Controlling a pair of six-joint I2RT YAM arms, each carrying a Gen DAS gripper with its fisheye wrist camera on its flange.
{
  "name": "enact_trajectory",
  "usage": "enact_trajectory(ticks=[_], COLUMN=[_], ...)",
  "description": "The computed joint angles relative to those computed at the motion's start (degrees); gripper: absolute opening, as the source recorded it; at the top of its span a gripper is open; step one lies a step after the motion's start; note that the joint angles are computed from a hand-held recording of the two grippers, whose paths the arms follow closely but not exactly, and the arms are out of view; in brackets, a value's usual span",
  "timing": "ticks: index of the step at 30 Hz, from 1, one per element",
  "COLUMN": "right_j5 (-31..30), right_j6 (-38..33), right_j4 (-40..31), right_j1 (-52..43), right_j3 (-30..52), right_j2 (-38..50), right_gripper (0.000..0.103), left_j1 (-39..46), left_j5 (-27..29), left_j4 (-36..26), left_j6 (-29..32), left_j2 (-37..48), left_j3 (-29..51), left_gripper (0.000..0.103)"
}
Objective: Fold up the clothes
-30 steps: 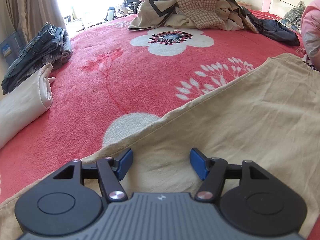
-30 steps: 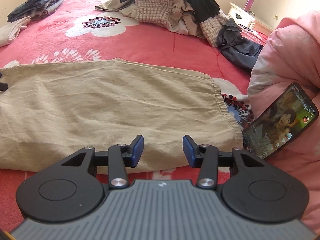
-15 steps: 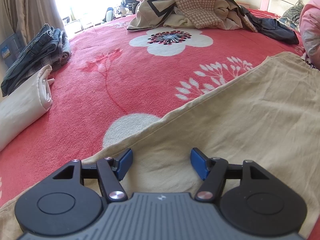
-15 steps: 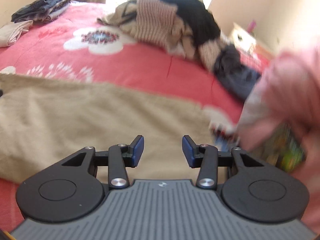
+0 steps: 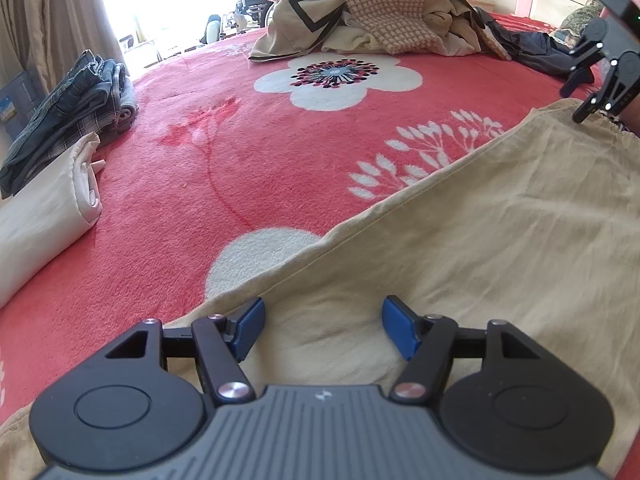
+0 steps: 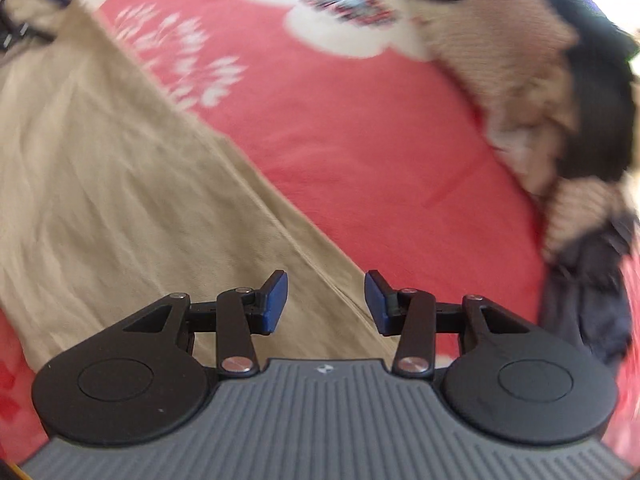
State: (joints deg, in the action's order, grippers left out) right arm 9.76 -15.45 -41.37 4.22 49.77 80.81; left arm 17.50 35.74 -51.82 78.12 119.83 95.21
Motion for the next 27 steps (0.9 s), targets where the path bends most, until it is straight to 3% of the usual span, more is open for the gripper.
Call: enact_trajectory(ticks=[4,8,13,17,20,27], right_j5=[-2.5,-5.2,-4.7,0.1,8.1,22.6], right_j6=[-5.8,-7.2,-6.3,-1.6,0.5,5.9], right_j4=[-2.4,-6.3,-7.8,-5.2,-2.8,-3.4], right_j1=[-1.3,-2.3,0.1,5.6,12.9,24.7], right_j3=[5.3,9.8,10.2,5.9,0.9,-4.0], right_j2=[7.6,12.4,13.0,10.0,6.3,0.8], right_gripper=[0.040,0.037,0.024,0.016,0.003,0.002], left_j1=[-0.2,-0.2,-0.2,-0.2,-0.2,-0.2], left_j5=[-0.3,-0.3,-0.3,-0.2,-0.1,-0.1], left_j4=[-0.5,-0.8,-0.9,-0.7,0.1,0.6], left_j6=[0.2,0.5,0.7,0.7,0.5,0.4], left_j2=[0.3,0.5,0.7,0.6,0.1,-0.4], left_j3=[0.6,0.9,1.0,0.8,0.0,-0.5], left_gripper=[0.068,0.068,0.068,0.068,0.069,0.069])
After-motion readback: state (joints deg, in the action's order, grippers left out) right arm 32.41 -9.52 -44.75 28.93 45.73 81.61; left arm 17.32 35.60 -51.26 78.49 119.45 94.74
